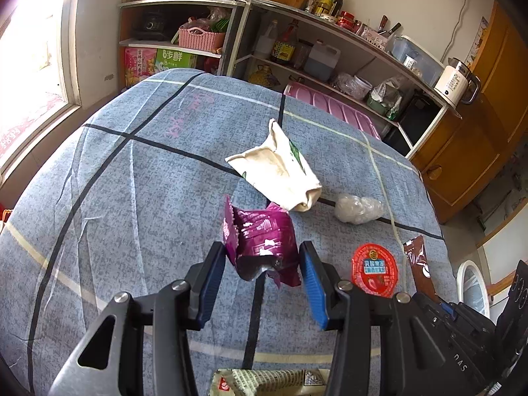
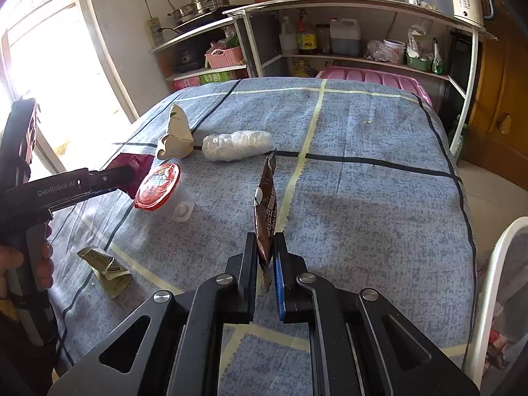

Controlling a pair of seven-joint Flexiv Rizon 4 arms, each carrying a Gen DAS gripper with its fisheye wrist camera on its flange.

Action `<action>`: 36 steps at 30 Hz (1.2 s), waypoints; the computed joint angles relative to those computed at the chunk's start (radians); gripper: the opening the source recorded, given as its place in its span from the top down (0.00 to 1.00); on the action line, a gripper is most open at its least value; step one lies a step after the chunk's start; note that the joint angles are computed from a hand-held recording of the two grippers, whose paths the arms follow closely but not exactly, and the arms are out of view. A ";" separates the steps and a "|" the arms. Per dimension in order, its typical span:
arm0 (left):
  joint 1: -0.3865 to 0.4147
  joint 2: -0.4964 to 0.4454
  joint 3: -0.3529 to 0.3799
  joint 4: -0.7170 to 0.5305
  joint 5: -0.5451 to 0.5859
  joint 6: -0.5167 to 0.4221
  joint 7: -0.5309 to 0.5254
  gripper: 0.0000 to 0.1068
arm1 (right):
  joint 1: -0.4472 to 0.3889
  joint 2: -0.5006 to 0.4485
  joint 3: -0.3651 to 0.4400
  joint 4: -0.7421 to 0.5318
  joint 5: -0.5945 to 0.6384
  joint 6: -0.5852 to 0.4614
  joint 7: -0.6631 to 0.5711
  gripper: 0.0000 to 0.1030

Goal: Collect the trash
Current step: 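Carry the purple bag and chocolate bar over the bin and open both grippers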

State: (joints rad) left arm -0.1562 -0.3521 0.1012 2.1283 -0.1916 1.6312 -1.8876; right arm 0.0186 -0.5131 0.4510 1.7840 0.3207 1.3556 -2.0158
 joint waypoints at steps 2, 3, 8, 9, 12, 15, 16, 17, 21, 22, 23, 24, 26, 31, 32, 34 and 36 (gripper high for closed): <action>-0.009 0.009 0.004 0.002 0.006 -0.001 0.000 0.55 | -0.008 0.006 0.007 0.005 0.009 0.005 -0.007 0.91; -0.021 0.012 0.015 0.002 0.010 -0.003 -0.006 0.55 | -0.012 0.009 0.011 0.006 0.013 0.005 -0.011 0.91; -0.043 0.037 0.016 0.007 0.031 -0.001 -0.014 0.55 | -0.033 0.031 0.029 0.018 0.043 0.014 -0.039 0.91; -0.043 0.041 0.012 0.010 0.032 0.002 -0.015 0.55 | -0.036 0.037 0.031 0.022 0.050 0.017 -0.044 0.91; -0.045 0.055 -0.002 0.016 0.037 0.009 -0.013 0.55 | -0.055 0.053 0.046 0.029 0.081 0.021 -0.067 0.91; -0.057 0.064 -0.009 0.015 0.046 0.008 -0.010 0.55 | -0.069 0.069 0.051 0.033 0.115 0.020 -0.089 0.91; -0.070 0.065 -0.001 0.012 0.050 0.007 -0.016 0.55 | -0.075 0.075 0.053 0.035 0.127 0.018 -0.098 0.91; -0.077 0.067 -0.001 0.010 0.053 0.007 -0.018 0.55 | -0.077 0.080 0.052 0.037 0.138 0.018 -0.104 0.91; -0.096 0.069 -0.008 -0.003 0.064 0.003 -0.022 0.55 | -0.098 0.106 0.053 0.043 0.196 0.010 -0.144 0.91; -0.109 0.069 -0.001 -0.008 0.070 0.000 -0.028 0.55 | -0.100 0.113 0.049 0.045 0.210 0.012 -0.155 0.91; -0.115 0.069 -0.003 -0.013 0.075 -0.003 -0.027 0.55 | -0.105 0.119 0.047 0.046 0.227 0.012 -0.166 0.91; -0.119 0.067 -0.006 -0.021 0.080 -0.007 -0.025 0.55 | -0.110 0.126 0.044 0.047 0.244 0.008 -0.177 0.91; -0.147 0.062 0.006 -0.038 0.097 -0.018 -0.038 0.55 | -0.114 0.140 0.030 0.049 0.274 0.002 -0.192 0.91; -0.170 0.048 -0.015 -0.076 0.118 -0.036 -0.039 0.55 | -0.129 0.173 -0.004 0.051 0.352 -0.019 -0.251 0.91; -0.180 0.044 -0.012 -0.086 0.124 -0.041 -0.044 0.55 | -0.128 0.180 -0.015 0.053 0.366 -0.023 -0.258 0.91; -0.190 0.035 -0.018 -0.104 0.135 -0.047 -0.041 0.55 | -0.125 0.191 -0.038 0.055 0.390 -0.029 -0.273 0.91; -0.193 0.026 -0.033 -0.121 0.136 -0.055 -0.039 0.55 | -0.123 0.201 -0.061 0.057 0.410 -0.035 -0.284 0.91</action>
State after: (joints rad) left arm -0.3490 -0.3256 0.0684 2.0072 -0.0556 1.5765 -1.9264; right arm -0.1047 -0.3124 0.3895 1.8414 0.7311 1.3201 -2.3000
